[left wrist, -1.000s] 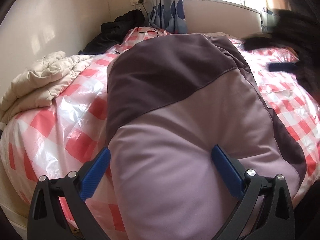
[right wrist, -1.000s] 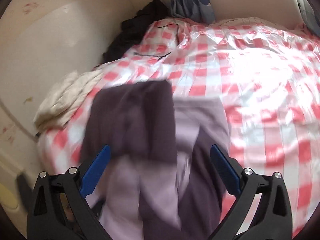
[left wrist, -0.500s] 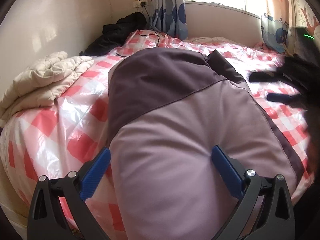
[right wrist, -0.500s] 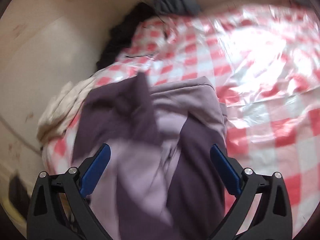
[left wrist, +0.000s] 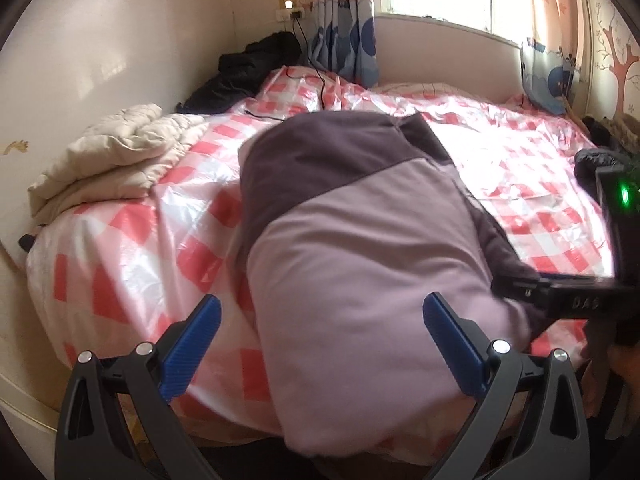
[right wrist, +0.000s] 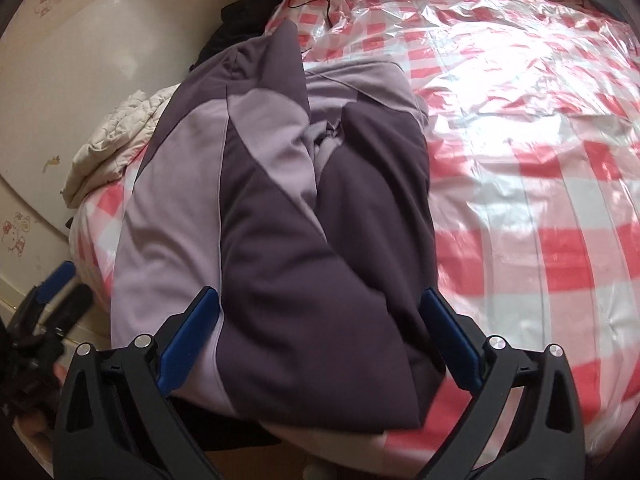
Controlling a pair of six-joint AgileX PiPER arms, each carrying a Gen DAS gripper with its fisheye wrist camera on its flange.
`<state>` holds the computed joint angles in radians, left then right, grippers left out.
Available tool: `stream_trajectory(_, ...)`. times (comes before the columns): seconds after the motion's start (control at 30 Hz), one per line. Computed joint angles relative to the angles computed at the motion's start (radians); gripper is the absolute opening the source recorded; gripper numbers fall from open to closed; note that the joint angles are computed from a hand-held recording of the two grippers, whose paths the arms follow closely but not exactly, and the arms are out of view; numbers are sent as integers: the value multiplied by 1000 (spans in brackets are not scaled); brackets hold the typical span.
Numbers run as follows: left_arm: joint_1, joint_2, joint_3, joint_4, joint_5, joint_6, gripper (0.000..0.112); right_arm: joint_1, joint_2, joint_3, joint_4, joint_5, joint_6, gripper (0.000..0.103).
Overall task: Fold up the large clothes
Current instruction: 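Withdraw both open grippers from the folded jacket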
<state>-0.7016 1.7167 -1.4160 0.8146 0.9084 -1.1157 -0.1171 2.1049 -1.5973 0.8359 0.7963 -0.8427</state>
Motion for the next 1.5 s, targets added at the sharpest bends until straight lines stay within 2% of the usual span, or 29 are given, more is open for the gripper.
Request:
stream_trajectory(0.07,-16,-12,-6,-5,31,3,97,-15,-53,92,16,-38,-44,96)
stream_trajectory(0.17,-33,-30,-13,-24,75,12,97,2,-184,242,0,-160,-83,96)
stream_trajectory(0.27,-67,-48,-13,-8,112,-7,97,20,-268,329,19,-220,-149,96)
stream_trajectory(0.4,-117,-64,-16,20,150,-35,97,36,-305,360,-6,-222,-149,96)
stream_trajectory(0.5,-137,-75,-16,30,164,-44,97,41,-259,320,-82,-178,-67,96)
stream_trajectory(0.67,-157,-93,-18,44,187,-50,97,38,-230,320,-100,-168,-56,96)
stream_trajectory(1.07,-172,-99,-21,20,237,-58,97,77,-437,484,-96,-288,-110,96)
stream_trajectory(1.5,-203,-114,-28,50,260,-80,97,74,-536,506,-80,-239,-117,96)
